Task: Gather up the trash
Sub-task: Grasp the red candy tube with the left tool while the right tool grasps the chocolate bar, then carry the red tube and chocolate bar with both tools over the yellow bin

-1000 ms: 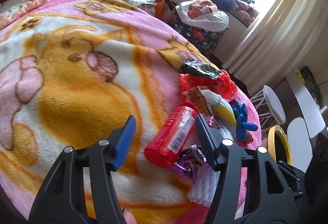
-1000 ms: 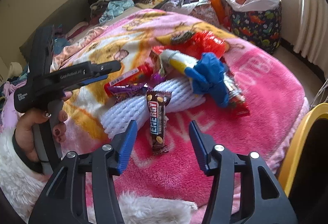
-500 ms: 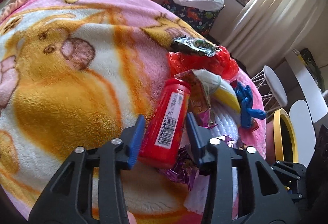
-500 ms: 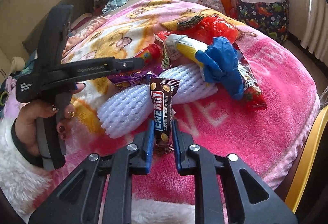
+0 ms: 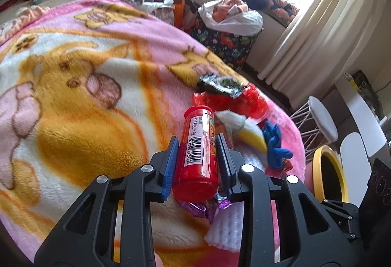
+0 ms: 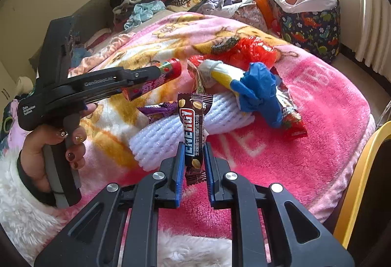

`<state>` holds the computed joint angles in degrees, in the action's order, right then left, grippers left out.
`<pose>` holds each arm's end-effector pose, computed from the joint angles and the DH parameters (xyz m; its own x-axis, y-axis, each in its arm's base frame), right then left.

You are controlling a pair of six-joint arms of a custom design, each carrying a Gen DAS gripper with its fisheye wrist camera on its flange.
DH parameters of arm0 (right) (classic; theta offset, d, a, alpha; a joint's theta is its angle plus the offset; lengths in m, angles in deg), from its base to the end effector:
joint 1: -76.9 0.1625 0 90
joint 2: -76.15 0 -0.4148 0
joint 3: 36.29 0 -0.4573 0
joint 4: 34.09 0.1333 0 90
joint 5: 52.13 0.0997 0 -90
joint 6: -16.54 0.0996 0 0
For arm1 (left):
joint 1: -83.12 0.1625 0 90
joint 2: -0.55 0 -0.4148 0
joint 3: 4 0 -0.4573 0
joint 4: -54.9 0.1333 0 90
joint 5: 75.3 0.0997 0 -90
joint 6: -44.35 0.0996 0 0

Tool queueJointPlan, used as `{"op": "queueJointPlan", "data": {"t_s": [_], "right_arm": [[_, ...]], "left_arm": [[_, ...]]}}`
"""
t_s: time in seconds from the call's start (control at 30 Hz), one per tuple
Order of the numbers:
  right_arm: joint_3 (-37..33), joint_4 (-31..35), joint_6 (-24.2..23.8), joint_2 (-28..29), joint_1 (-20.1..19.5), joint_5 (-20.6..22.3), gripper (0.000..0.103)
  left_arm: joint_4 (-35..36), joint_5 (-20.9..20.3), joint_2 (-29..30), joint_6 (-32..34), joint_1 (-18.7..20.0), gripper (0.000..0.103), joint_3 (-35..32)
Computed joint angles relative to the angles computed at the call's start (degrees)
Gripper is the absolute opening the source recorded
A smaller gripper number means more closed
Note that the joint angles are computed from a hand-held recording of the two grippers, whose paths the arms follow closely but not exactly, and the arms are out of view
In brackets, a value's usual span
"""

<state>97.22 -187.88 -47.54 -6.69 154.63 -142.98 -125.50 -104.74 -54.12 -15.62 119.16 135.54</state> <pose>0.0308 -0.4787 0.1460 -0.6129 -0.7616 0.2105 -0.7876 0.6101 -0.0862 -0.1816 -0.4043 0.0063 -0.8755 -0.3328 -0.3504 0.0937 0.5944 -0.7987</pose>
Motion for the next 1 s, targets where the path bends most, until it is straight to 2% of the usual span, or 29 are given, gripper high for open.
{"op": "queueJointPlan", "data": {"t_s": [0.37, 1.0], "right_arm": [[0.62, 0.8, 0.09, -4.26, -1.2, 3.76, 0.015], [0.17, 1.28, 1.68, -8.58, -3.0, 8.34, 0.015]], "left_arm": [[-1.63, 2.62, 0.34, 2.98, -2.91, 0.025, -1.49], [-5.05, 1.66, 4.88, 9.98, -4.99, 0.025, -6.37]]}}
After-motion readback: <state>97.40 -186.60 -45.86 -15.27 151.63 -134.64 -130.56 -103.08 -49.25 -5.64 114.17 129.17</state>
